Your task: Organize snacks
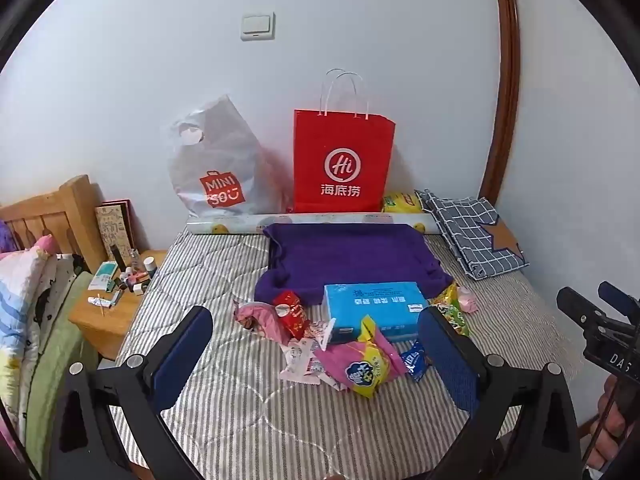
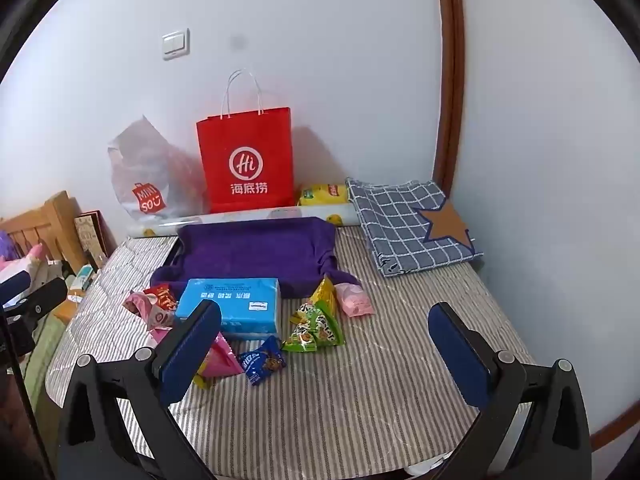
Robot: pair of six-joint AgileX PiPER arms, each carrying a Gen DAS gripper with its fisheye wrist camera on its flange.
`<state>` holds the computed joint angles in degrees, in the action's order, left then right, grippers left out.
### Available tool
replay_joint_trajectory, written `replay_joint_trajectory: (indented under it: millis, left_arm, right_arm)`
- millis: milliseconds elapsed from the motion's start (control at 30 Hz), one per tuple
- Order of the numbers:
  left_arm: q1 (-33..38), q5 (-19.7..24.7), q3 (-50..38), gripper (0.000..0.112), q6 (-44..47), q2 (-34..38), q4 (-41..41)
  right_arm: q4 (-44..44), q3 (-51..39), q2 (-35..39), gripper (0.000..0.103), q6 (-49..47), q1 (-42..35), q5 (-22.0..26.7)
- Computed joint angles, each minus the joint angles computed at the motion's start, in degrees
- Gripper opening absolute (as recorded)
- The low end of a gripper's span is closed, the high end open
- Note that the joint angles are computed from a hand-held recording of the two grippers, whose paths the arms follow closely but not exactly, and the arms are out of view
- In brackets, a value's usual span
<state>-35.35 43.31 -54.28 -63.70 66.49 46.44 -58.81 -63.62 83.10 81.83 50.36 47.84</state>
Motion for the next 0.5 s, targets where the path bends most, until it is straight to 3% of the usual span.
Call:
replay_joint_trajectory:
  millis: [167,300,500]
  left_arm:
    - [-2.0,2.3,-2.5,0.103,1.3,0.7,0.6]
    - [-2.4,0.3,-0.8,0.103,-1.3,0.2,1.7]
    - [-3.5,1.2,-0.5,0.103,-3.1,-0.1,3.6]
  right_arm:
    - [0.3,2.2,-2.4,0.102,1.0,-0.3,-0.6]
    - [1.4,-1.5,-0.9,0.102,-2.4,0.9,3.5]
    - [0.0,0.1,-1.9,0.102,-1.0,1.3,3.4]
